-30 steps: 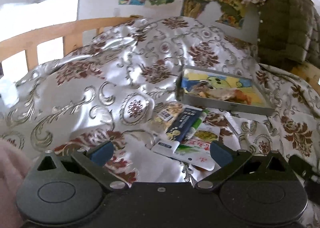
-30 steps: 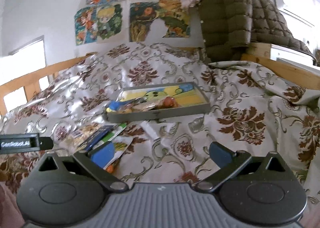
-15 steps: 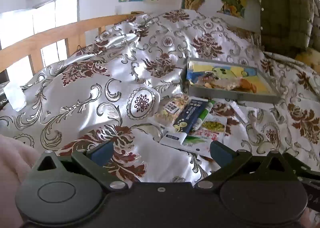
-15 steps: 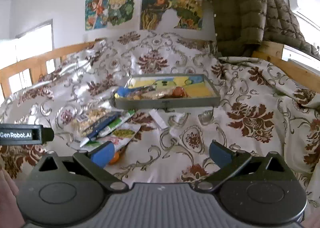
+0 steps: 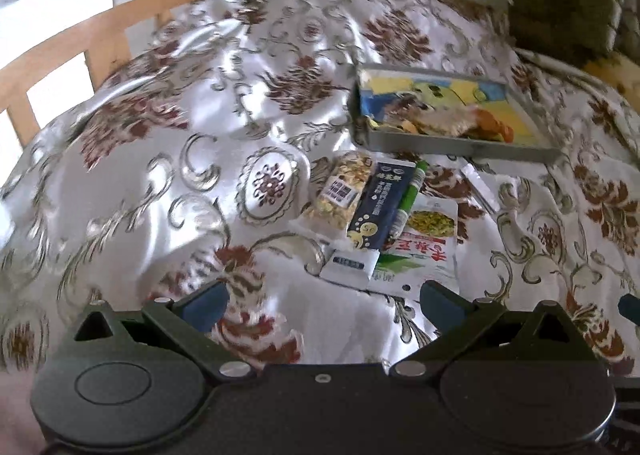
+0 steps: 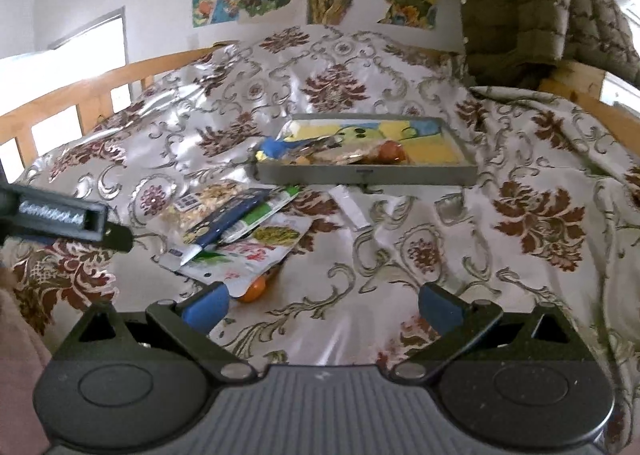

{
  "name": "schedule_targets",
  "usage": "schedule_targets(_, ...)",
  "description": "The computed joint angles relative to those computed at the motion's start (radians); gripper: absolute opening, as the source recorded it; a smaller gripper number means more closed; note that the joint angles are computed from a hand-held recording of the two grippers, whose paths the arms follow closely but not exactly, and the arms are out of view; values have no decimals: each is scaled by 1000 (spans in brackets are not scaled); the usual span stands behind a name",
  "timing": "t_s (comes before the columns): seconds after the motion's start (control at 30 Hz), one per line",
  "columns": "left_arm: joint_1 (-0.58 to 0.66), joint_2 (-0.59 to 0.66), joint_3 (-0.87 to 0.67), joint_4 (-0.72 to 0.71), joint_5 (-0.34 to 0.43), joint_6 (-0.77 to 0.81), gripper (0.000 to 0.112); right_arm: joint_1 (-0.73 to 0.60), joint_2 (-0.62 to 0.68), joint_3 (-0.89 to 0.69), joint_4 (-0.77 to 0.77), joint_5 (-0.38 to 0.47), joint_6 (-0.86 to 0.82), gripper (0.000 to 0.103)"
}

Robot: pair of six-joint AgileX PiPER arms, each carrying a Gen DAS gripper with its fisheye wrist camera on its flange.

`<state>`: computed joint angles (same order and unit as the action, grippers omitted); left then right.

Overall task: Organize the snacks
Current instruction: 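Lower the left tool onto the mixed-nut bar while the right tool lowers onto the blue milk-powder packet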

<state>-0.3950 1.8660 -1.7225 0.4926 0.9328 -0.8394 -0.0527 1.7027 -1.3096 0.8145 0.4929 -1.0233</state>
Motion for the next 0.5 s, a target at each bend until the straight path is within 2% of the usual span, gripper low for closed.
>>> schedule_targets(0.1,60,66,-116,-122,27,214,102,-4,27,-45,-34,61,13,103)
schedule_targets(0.23,118,173,-280,-203,106,355,102,1,71,-114,-84,129,44,103)
schedule_targets(0.37,168,273,-425,-267,165,407,102,8,130,-201,-123,195,71,103)
schedule_targets(0.5,195,358,-535,-262,172,428,102,11,213,-317,-133,272,87,103)
